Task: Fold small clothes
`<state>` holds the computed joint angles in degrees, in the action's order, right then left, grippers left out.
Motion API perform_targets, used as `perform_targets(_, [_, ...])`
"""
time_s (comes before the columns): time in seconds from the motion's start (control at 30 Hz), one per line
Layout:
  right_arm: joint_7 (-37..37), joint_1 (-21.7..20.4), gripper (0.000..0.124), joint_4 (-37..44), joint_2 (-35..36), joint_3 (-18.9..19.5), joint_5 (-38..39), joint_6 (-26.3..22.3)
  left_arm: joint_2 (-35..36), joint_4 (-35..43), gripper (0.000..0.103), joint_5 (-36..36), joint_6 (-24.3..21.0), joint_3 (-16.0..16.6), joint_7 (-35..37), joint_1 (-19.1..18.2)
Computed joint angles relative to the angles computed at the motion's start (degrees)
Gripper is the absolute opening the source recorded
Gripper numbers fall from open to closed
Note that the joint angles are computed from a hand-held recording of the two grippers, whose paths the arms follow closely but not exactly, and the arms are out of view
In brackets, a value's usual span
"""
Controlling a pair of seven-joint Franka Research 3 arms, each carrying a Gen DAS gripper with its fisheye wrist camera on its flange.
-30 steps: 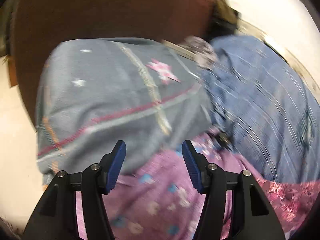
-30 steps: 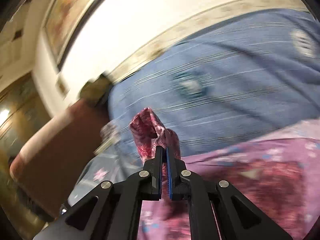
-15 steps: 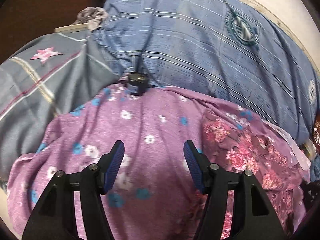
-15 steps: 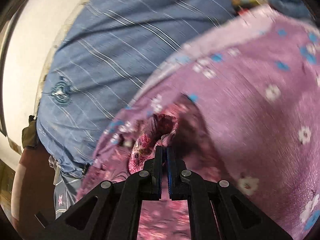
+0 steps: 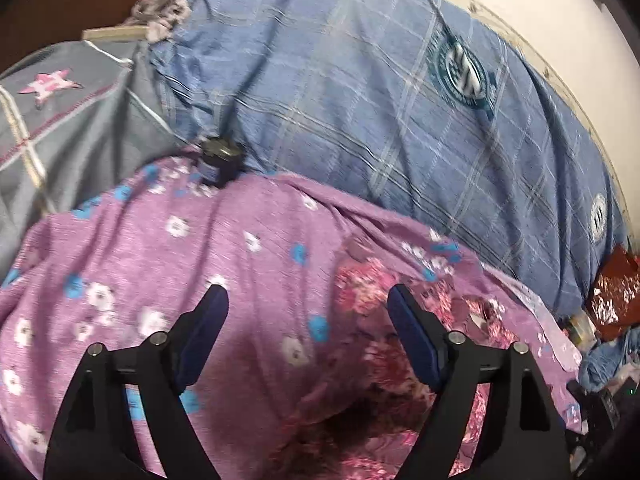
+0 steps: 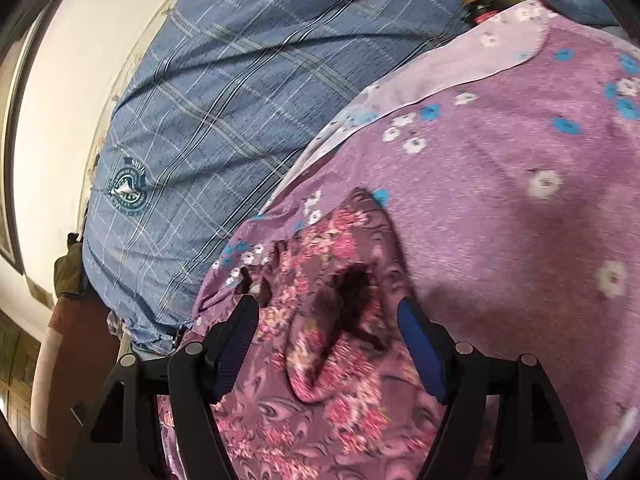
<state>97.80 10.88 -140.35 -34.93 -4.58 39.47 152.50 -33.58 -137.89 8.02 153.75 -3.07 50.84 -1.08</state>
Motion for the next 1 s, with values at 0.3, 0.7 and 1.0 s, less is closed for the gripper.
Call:
perform_targets(0.3, [-0.52,-1.74,0.007,4.73,6.86,3.37,-8.84,-5.87,6.02,4.64,0.06,1.57,-15.55,-1.07,5.95,-1.06])
perform_targets(0.7, [7.69,-8.86,0.014,5.37,4.82,11.27,-23.13,-5.0,0.0,1.17,0.02,-6.3,-14.68,2.1,15.16,-3.79])
perform_targets(1.0, [12.95,-7.81,0.034,0.63,0.12,9.11,-27.64,5.72,-3.48,-0.87,0.074,6.87,-1.51,-3.5,3.93,4.3])
